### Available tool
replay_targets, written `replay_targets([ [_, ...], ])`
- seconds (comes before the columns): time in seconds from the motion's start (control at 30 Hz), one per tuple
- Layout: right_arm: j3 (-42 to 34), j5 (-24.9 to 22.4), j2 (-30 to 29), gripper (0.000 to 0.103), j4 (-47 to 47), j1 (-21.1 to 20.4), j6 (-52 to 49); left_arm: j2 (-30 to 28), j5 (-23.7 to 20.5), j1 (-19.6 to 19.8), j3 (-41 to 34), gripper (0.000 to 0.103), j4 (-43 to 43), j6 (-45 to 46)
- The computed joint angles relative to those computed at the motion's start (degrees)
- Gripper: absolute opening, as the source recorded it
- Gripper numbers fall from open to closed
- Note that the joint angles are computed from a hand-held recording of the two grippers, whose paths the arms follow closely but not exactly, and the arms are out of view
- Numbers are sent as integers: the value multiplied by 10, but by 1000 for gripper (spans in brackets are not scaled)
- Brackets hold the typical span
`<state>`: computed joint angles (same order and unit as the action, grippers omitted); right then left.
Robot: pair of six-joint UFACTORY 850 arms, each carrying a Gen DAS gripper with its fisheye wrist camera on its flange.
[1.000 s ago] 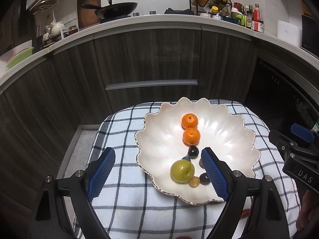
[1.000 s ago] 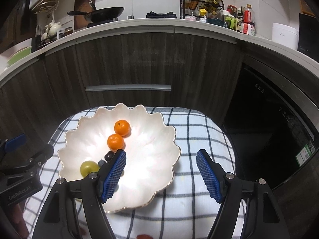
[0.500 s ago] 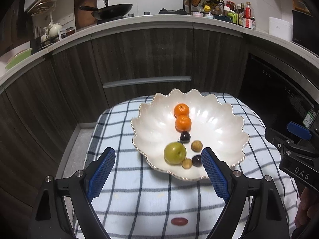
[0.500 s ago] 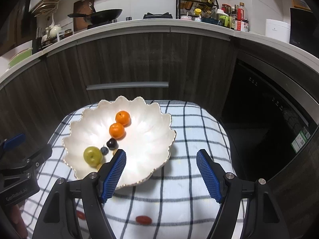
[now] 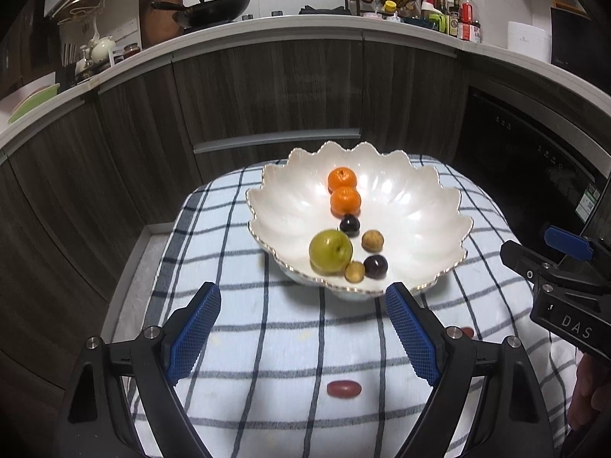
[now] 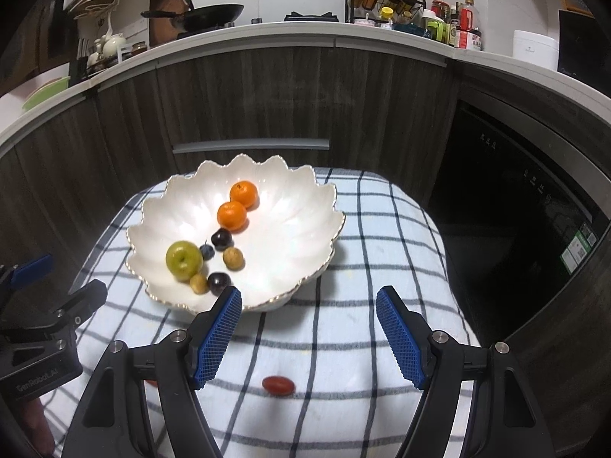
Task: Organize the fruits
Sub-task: 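Withdraw both tools from the bowl toward the two red tomatoes, then grasp one red grape tomato with the left tool while the right tool grasps the other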
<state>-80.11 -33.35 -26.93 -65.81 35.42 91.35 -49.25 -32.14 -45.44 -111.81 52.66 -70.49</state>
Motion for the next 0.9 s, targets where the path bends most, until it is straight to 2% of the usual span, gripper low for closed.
replay_targets([
  [0.2, 13, 9, 0, 74, 9, 3, -3, 11, 5, -4, 31, 89, 25, -30],
  [0.47, 30, 17, 0, 74, 3, 10, 5, 13, 9, -6, 49, 89, 15, -38],
  [0.9, 47, 13, -9, 74, -16, 16, 23, 6, 12, -16, 75, 88, 58, -63],
])
